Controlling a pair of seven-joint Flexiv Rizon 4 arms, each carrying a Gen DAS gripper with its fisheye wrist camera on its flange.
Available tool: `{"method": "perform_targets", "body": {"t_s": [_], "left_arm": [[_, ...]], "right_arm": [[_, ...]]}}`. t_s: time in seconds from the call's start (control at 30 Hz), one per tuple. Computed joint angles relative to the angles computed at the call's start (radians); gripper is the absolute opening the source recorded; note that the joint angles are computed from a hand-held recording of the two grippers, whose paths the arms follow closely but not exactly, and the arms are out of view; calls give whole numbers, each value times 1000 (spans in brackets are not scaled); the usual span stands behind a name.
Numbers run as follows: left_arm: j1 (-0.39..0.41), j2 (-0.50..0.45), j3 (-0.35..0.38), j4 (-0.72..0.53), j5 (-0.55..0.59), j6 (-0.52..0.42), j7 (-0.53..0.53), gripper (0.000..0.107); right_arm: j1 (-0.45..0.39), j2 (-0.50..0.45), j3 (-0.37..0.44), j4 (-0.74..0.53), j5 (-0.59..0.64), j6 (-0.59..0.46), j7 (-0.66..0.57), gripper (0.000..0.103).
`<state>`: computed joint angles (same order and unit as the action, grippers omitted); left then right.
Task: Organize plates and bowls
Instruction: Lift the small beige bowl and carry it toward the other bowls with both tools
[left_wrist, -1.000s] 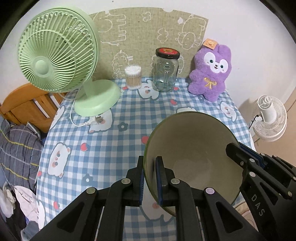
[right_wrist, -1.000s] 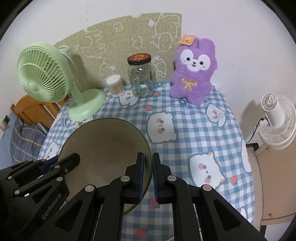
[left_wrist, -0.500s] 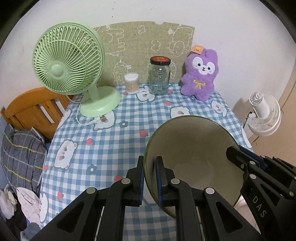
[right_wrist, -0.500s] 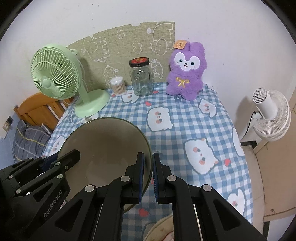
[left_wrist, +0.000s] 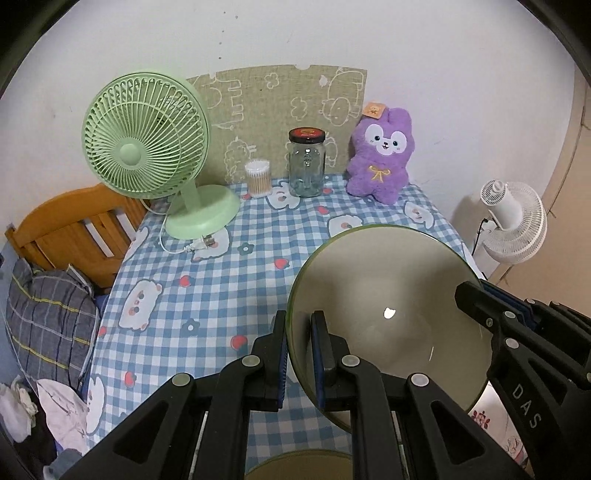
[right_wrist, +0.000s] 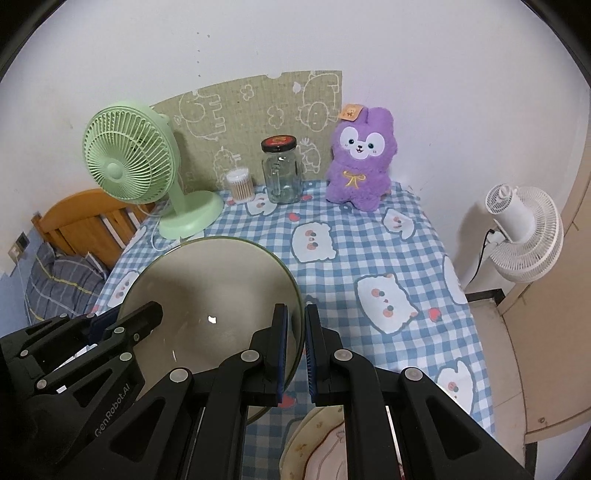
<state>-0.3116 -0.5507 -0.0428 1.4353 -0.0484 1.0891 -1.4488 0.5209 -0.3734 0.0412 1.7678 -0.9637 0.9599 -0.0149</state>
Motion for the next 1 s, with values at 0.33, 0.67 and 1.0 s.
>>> {"method": "perform_targets", "body": {"t_s": [0.33,0.67,1.0], "left_arm": [[12,84,1,133,3,80,0,8],[33,163,-5,263,-5,140,9,9],[52,230,-13,384,-24,204,37,9]], "right_arm": [[28,29,20,34,-37,-21,41,12],[50,57,53,71,-72,-54,85,12],[70,73,77,105,-103,-66,144,12]]}}
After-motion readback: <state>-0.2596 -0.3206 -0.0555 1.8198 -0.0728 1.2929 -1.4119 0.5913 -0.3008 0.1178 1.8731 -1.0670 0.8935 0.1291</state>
